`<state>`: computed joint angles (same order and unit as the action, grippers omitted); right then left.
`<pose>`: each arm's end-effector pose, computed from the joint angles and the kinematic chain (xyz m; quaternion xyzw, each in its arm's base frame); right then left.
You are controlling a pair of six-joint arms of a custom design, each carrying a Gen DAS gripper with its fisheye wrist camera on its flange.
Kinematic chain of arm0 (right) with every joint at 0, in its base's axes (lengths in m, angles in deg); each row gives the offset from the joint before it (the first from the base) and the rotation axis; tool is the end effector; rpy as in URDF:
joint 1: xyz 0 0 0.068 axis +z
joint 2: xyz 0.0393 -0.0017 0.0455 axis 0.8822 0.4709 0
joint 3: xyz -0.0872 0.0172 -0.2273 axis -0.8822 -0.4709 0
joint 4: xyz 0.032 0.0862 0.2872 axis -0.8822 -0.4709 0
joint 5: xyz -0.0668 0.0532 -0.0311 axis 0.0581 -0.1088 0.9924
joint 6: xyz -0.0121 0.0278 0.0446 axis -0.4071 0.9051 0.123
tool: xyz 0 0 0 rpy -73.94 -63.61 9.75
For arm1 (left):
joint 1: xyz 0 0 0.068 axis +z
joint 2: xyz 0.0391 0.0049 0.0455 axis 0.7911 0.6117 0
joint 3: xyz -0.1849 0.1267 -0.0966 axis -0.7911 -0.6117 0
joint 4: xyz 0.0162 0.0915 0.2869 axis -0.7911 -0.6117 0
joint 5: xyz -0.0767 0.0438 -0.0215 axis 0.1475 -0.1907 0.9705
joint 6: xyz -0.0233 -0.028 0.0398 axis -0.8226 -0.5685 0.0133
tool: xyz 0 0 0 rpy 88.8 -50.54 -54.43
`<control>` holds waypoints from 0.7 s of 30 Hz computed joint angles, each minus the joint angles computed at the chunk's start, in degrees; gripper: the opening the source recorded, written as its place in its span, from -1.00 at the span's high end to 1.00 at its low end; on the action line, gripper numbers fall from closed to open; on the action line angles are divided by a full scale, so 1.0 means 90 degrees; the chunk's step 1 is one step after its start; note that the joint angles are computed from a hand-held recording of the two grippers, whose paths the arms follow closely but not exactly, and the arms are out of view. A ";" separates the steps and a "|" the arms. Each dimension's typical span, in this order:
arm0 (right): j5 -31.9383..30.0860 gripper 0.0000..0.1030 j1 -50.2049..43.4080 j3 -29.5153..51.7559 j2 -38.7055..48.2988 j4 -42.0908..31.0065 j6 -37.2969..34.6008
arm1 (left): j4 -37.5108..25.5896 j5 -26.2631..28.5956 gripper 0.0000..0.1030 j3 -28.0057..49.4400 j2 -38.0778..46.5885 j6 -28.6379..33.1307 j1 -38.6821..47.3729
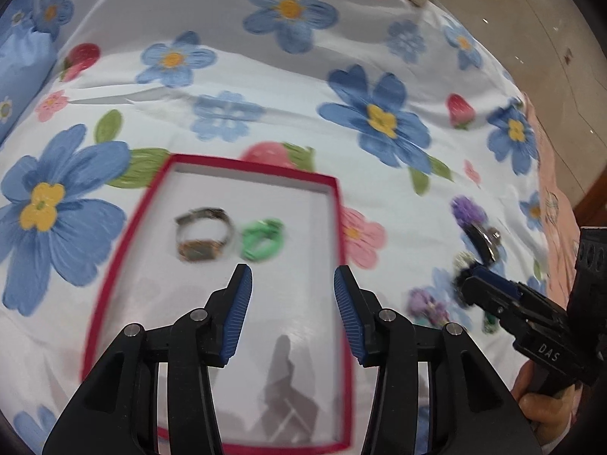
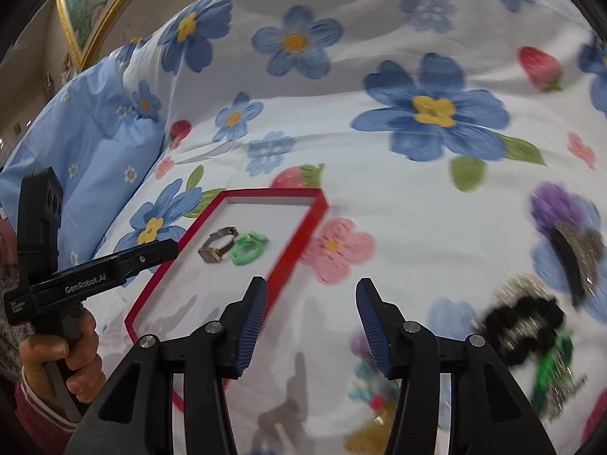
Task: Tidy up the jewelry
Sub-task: 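Grasp the purple bow hair tie with the left tool while the right grasps the black scrunchie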
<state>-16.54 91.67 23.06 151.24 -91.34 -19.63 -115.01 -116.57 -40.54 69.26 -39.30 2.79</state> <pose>0.2518 0.1583 0.1323 -0.2570 0.8800 0.2667 0.2973 0.1431 -0.1403 0.1507 -0.1926 0.9133 -0.0847 0.3487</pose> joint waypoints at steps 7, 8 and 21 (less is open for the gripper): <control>-0.0328 -0.01 -0.0975 -0.0879 -0.1320 -0.0431 -0.0271 | 0.0419 0.0007 0.15 0.0524 0.1045 -0.0257 -0.0644; -0.0391 -0.01 -0.1181 -0.0958 -0.1439 -0.0508 -0.0348 | 0.0461 0.0007 0.15 0.0602 0.1181 -0.0268 -0.0700; -0.1020 -0.01 -0.3142 -0.1061 -0.1118 -0.0663 -0.1132 | 0.1366 0.0667 0.10 0.1746 0.3258 0.0424 -0.0657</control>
<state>-25.73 63.39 13.51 141.18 -97.31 -29.81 -102.72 -110.57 -24.82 98.58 -35.48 -3.12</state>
